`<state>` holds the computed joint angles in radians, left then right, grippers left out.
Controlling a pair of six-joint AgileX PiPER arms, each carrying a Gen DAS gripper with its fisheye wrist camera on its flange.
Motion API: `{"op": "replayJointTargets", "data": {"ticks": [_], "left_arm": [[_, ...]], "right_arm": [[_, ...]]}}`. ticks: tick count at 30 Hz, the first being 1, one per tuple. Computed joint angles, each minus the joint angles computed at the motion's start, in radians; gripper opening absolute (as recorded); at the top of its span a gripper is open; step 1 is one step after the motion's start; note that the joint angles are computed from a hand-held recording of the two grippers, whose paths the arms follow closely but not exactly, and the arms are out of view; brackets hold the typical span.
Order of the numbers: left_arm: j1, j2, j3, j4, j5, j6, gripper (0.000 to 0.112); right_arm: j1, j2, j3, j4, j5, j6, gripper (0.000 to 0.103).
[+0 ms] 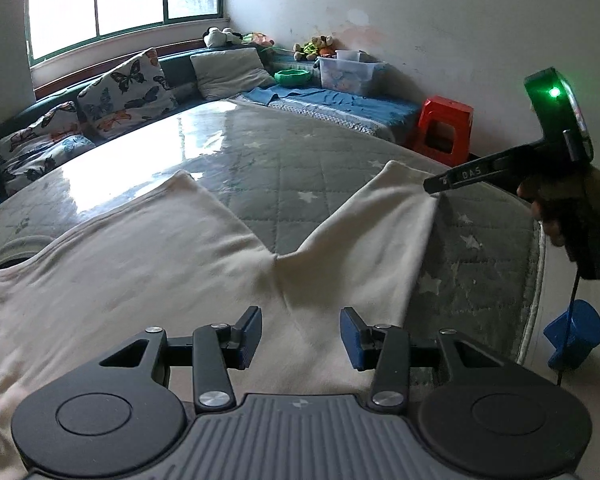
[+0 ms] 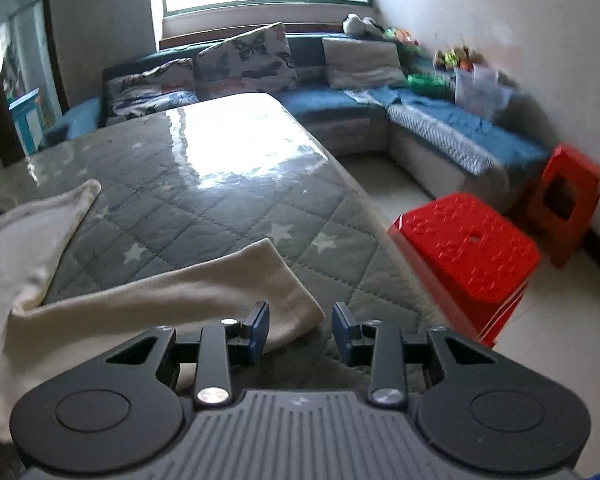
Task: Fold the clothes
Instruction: 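Lift the held side and fold it over the body with the right gripper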
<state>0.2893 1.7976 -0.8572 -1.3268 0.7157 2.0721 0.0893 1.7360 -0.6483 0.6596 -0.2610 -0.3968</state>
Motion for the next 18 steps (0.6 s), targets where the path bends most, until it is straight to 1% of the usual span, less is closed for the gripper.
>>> {"op": "replayJointTargets", "data": {"ticks": [1,3,4,8,11,14,18], "left_arm": [[-0.004,0.004,-0.007,-0.002,0.000,-0.011,0.046],[-0.015,0.014,-0.024,0.000,0.001,-0.044,0.046],[-0.022,0.019,-0.032,0.001,-0.004,-0.059,0.046],[-0.049,0.038,-0.056,0.000,-0.023,-0.096,0.046],[-0.061,0.058,-0.074,0.000,-0.010,-0.112,0.046],[-0.081,0.078,-0.089,0.003,-0.002,-0.128,0.046],[-0.109,0.106,-0.105,-0.009,-0.018,-0.142,0.047]], "right_arm": [[-0.006,0.007,-0.001,-0.048,0.003,0.053,0.016],[-0.010,0.014,0.011,-0.123,-0.022,0.136,0.010],[-0.009,0.012,0.019,-0.143,-0.037,0.160,0.005],[0.003,-0.054,0.073,-0.132,-0.088,0.159,0.004],[-0.005,-0.102,0.103,-0.143,-0.092,0.168,0.004],[-0.004,-0.105,0.117,-0.167,-0.097,0.194,0.004],[-0.008,-0.115,0.128,-0.213,-0.101,0.249,0.004]]}}
